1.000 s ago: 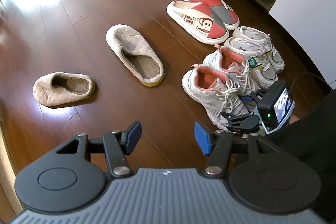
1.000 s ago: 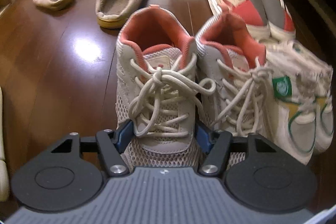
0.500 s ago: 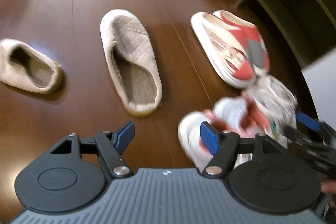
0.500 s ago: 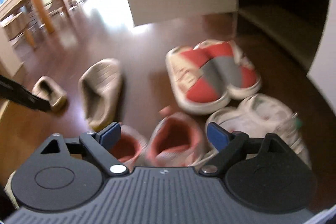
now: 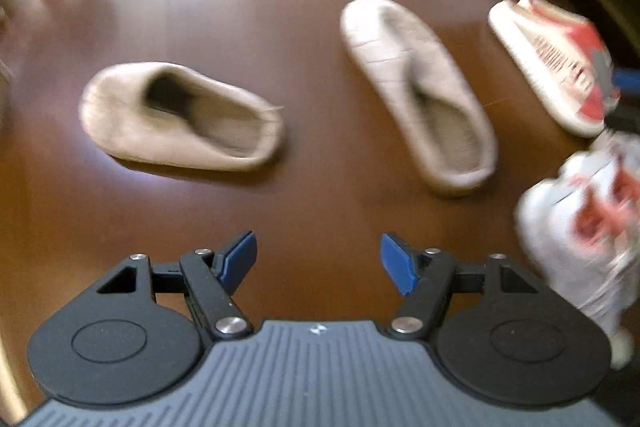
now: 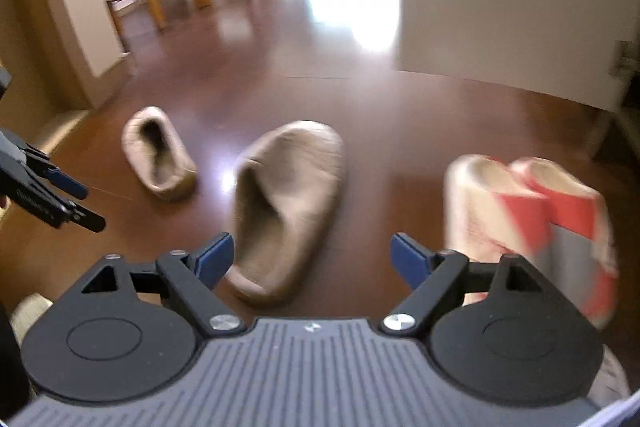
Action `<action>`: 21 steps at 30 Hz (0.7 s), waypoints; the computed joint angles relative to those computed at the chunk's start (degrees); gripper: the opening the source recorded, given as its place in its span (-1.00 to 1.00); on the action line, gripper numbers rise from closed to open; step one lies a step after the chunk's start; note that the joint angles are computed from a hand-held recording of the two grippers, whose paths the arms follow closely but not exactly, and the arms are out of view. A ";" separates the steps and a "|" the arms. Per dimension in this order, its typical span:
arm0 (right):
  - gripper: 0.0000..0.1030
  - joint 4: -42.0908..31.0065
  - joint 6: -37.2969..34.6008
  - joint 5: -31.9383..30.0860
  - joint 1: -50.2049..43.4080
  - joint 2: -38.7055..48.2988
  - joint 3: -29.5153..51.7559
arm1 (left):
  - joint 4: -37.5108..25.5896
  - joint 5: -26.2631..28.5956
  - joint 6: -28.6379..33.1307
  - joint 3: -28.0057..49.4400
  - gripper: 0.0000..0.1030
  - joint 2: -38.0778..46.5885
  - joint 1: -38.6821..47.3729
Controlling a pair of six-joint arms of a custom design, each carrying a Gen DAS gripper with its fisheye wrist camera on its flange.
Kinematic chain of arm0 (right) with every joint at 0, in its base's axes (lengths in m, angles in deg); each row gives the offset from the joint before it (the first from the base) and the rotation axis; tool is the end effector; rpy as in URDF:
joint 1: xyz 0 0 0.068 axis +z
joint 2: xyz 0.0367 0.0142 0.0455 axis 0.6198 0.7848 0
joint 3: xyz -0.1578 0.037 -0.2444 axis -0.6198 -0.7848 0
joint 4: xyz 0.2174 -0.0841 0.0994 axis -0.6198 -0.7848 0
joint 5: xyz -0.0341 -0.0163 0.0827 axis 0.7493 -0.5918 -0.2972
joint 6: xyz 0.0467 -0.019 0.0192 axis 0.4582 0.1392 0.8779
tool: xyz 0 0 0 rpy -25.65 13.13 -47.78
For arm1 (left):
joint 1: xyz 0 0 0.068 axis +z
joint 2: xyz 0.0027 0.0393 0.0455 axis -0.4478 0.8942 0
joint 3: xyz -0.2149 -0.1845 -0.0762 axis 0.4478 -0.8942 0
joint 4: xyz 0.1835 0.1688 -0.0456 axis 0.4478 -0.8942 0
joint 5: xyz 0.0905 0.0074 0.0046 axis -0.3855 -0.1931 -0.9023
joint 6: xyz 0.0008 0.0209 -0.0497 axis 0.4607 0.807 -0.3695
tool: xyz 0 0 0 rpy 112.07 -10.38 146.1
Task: Organize scattered shoes
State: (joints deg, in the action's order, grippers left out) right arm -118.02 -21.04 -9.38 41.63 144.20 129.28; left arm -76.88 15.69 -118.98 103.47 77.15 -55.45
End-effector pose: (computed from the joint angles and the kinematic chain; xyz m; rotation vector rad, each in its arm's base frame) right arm 0.2869 0.0358 0.3460 -0.9091 2.2910 0.5395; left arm 0.1321 -0.0620 0.3246 -0.1137 2.7928 0.1531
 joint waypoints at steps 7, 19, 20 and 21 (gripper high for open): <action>0.70 4.38 2.48 8.48 9.04 -0.54 -4.64 | 13.95 -12.82 42.22 -15.74 0.37 -9.37 14.04; 0.75 6.10 16.07 13.44 1.86 6.76 -2.15 | 48.57 -17.56 85.63 -17.75 0.41 14.32 23.87; 0.75 6.07 16.12 13.18 1.46 6.83 -2.20 | 48.76 -18.90 85.96 -17.28 0.38 17.10 23.95; 0.75 5.95 16.05 12.78 1.08 6.90 -2.40 | 48.26 -20.19 85.82 -16.57 0.30 19.76 24.02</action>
State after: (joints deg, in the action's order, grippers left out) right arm -112.07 -4.99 3.40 42.71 151.10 126.89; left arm -28.61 -4.50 -33.16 86.90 96.91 -31.44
